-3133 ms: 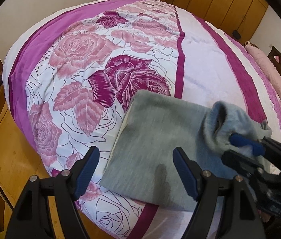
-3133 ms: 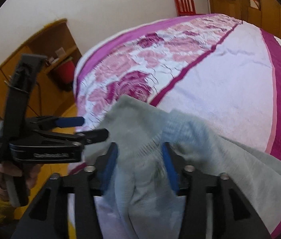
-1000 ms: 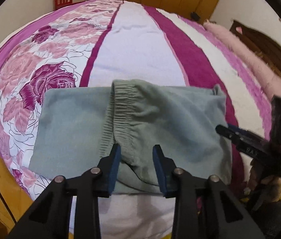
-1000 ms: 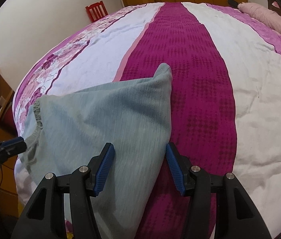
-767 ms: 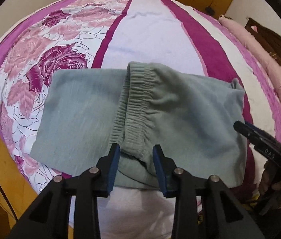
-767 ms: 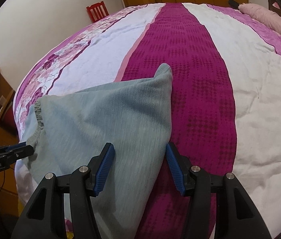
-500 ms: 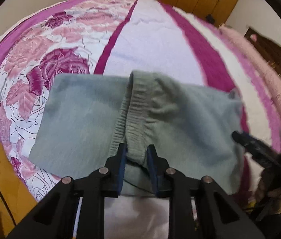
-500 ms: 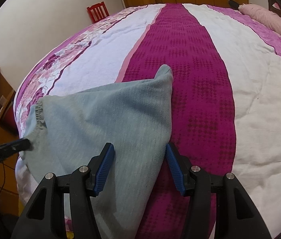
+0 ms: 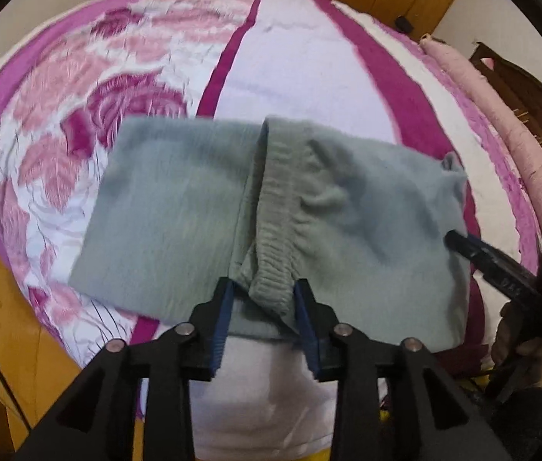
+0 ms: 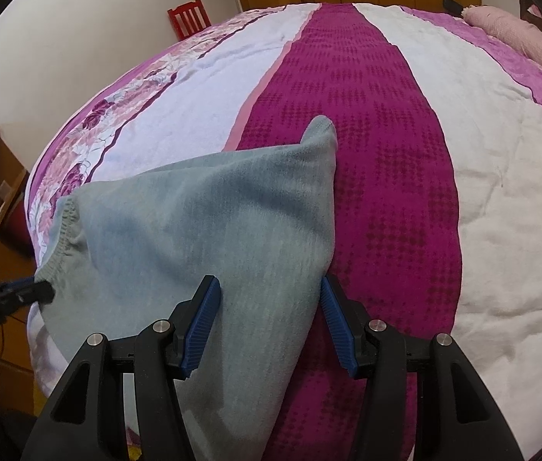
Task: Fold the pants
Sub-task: 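Close the left tool on the folded waistband edge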
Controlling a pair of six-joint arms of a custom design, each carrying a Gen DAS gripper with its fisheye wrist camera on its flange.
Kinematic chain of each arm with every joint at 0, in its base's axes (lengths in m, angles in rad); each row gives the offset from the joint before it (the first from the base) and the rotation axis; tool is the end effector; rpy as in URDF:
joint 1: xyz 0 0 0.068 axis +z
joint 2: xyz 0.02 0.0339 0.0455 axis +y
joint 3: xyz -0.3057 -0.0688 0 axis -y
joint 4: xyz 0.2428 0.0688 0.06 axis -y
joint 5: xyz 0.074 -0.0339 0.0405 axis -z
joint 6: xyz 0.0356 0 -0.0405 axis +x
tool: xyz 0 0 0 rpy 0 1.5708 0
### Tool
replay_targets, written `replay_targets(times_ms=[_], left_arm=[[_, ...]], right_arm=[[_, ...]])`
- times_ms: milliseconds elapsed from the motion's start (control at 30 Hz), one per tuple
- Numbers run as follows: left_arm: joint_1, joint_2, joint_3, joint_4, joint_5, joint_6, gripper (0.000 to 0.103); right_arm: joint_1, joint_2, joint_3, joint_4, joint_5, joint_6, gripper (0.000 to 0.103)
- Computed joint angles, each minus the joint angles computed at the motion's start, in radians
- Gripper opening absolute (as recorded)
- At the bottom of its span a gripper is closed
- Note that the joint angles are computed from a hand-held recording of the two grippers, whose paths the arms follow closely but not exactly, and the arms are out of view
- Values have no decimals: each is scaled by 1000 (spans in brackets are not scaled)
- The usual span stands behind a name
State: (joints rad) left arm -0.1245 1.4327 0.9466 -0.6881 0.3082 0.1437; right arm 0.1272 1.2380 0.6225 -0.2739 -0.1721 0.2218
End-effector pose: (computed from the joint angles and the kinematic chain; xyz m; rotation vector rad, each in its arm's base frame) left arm 0.2589 -0.0433 0.2564 0.4468 2.6781 -0.4163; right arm 0.2192 0.0342 0.2265 0.0414 2.4765 0.3627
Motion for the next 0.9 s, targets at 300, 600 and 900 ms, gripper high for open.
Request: replay_targets(times_ms=[300,600,900], left_arm=[[-51,103,19,153,-43,31,50],[-99,191,7,235,-49,41,60],[-73,143,-28,260,-7,-21,37]], right_arm=[[-7,17,-10,10,-17,0,55],[-19,59,-24,48,-53,10,58],[-29,62,-26,55,-73,16,58]])
